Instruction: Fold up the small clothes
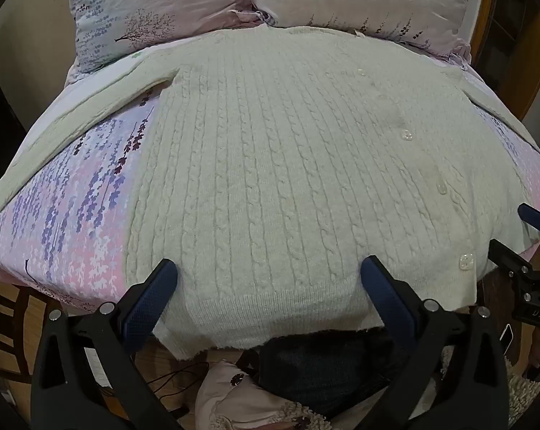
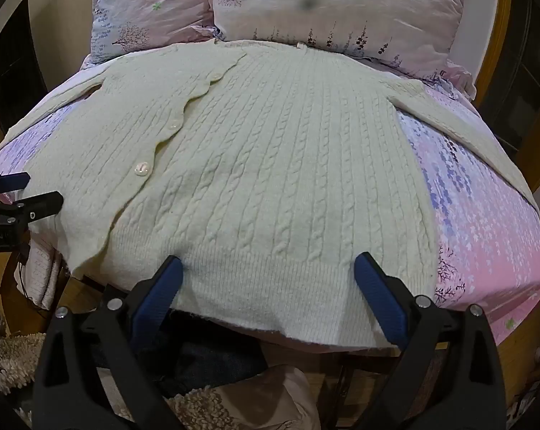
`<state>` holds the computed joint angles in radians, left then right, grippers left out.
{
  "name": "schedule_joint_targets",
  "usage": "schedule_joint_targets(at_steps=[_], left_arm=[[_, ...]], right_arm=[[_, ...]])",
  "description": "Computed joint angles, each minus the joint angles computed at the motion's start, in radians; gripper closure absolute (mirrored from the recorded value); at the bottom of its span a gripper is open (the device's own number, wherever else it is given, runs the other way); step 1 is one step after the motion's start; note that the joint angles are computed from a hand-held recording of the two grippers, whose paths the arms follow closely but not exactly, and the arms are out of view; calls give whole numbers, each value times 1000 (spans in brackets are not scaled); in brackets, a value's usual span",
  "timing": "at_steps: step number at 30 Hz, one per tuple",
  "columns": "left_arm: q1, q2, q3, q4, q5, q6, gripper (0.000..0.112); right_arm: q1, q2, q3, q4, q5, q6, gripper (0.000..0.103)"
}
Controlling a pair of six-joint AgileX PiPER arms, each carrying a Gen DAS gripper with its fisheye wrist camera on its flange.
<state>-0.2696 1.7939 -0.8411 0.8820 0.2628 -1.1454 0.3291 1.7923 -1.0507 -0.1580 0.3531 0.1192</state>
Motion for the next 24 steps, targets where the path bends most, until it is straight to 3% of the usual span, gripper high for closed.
schedule_joint_targets(at_steps=[24], left_arm=[[0, 0, 1, 10, -1, -10, 11]], right_arm=[[3, 2, 0, -7, -2, 9, 5]])
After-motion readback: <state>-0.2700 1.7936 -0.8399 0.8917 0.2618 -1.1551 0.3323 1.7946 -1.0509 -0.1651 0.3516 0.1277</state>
